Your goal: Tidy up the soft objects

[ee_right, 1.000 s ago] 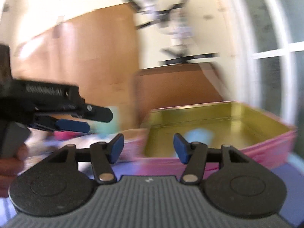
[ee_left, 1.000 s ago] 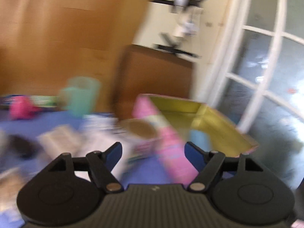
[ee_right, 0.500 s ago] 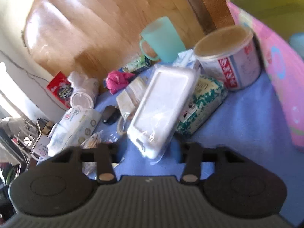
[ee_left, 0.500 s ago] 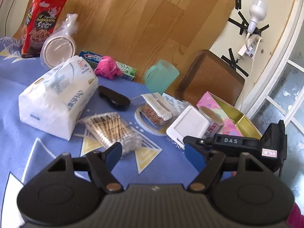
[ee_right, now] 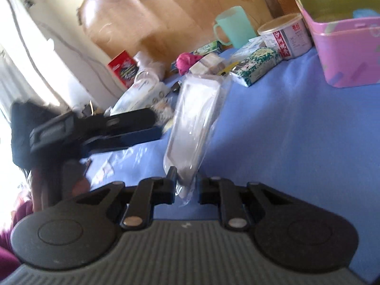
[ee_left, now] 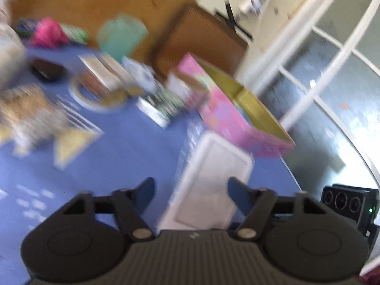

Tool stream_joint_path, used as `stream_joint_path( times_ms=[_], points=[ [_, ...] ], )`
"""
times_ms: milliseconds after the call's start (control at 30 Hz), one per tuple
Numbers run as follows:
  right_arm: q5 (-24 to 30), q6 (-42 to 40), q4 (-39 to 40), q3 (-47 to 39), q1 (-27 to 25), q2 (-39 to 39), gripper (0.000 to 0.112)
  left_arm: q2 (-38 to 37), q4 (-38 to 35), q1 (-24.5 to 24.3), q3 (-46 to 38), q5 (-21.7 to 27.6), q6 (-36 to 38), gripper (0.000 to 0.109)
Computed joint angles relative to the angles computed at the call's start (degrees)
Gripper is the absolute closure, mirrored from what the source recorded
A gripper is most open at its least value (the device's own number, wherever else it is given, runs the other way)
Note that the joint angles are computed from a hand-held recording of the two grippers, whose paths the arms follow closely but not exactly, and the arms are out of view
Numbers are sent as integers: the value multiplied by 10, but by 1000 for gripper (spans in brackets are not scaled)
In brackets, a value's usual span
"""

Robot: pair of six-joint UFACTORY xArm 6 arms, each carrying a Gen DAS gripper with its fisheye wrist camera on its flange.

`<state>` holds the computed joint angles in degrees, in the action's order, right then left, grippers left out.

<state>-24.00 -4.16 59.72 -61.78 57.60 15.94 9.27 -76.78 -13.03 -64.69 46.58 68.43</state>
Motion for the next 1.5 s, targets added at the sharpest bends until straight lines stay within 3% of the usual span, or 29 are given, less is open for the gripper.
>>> stream_joint_path(
  times_ms=[100, 167, 300, 533, 600, 667, 733, 867, 900, 933, 1000, 1100, 1167, 1267, 1333, 1400, 1467, 1500],
  points=[
    [-27, -88, 81, -29, 23, 16, 93, 4, 6, -20, -10, -14, -18, 54],
    [-46, -102, 104, -35, 25, 19, 93, 6, 9, -32, -27, -17, -26, 58],
    [-105, -47, 65, 3, 14, -3, 93, 23, 13, -70, -85, -31, -30, 59],
    [-212, -77, 107, 32, -12, -37, 92, 101, 30, -159, -222, -103, -54, 60],
    [-227, -89, 124, 34, -28, -41, 92, 128, 33, -183, -258, -143, -54, 58],
    [-234, -91, 130, 29, -46, -38, 93, 151, 43, -205, -285, -195, -72, 41],
    [-234, -111, 149, 0, -67, -23, 97, 163, 46, -218, -293, -243, -86, 37],
    [-269, -195, 237, -86, -106, 33, 83, 142, 17, -205, -258, -238, -74, 35],
    [-284, -238, 273, -122, -112, 55, 69, 126, -3, -198, -235, -233, -53, 35],
    [-304, -283, 306, -145, -116, 67, 65, 108, -25, -190, -208, -229, -25, 34],
    [-361, -309, 327, -178, -113, 93, 64, 73, -61, -171, -156, -224, 29, 34],
    [-440, -272, 309, -167, -93, 103, 64, 20, -105, -131, -75, -209, 99, 34],
    [-457, -281, 286, -171, -83, 110, 64, -12, -131, -105, -25, -215, 143, 34],
    [-438, -339, 244, -195, -60, 124, 64, -48, -173, -66, 32, -238, 201, 34],
    [-374, -390, 219, -210, -49, 127, 64, -60, -206, -47, 51, -257, 236, 34],
    [-278, -458, 222, -249, -48, 138, 60, -61, -230, -24, 62, -269, 254, 34],
    [-191, -578, 285, -336, -53, 176, 53, -56, -234, -3, 66, -266, 242, 34],
    [-165, -638, 315, -392, -56, 209, 41, -50, -235, 7, 64, -265, 235, 34]
  ],
)
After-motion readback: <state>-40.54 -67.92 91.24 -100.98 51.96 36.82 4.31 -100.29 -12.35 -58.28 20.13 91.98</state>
